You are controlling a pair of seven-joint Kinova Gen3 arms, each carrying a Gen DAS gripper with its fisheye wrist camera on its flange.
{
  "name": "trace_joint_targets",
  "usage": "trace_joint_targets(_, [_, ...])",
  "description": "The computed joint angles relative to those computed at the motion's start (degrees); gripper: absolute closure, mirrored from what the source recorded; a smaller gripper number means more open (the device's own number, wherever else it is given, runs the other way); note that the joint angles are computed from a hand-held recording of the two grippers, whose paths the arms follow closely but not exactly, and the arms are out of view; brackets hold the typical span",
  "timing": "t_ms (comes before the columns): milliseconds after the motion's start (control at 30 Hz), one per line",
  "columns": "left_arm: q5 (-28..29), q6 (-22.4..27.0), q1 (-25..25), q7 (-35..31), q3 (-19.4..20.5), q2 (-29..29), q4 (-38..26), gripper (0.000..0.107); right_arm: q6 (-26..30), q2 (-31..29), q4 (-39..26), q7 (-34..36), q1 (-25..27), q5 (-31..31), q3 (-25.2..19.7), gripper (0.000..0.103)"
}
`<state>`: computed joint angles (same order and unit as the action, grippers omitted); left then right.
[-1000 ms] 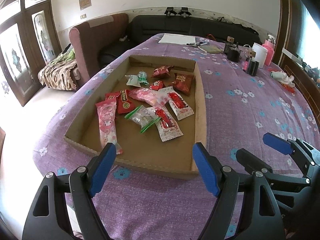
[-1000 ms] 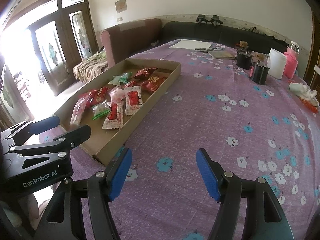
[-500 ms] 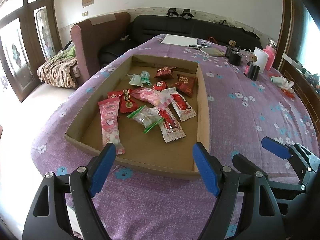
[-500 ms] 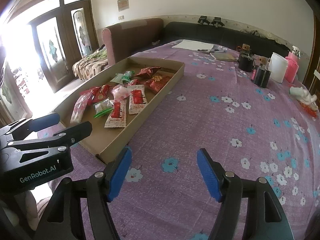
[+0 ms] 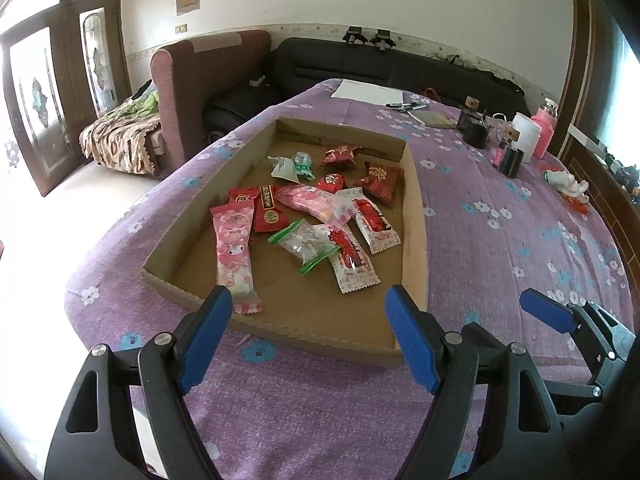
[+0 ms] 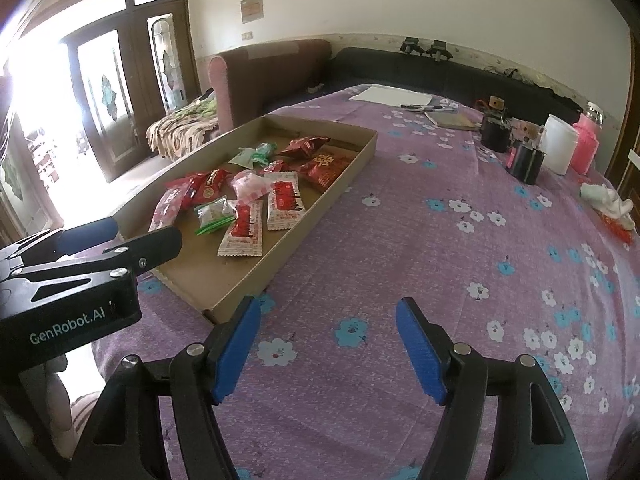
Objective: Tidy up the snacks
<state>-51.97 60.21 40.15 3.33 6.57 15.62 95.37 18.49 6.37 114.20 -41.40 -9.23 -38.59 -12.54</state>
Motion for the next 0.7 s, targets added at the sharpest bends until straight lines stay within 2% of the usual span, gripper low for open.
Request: trace_joint_targets(700, [-3.82, 0.87, 0.36, 6.92, 1.19, -2.16, 3.55, 0.028, -2.07, -1.28, 1.35, -1.44, -2.14, 1.20, -0.10, 0.031])
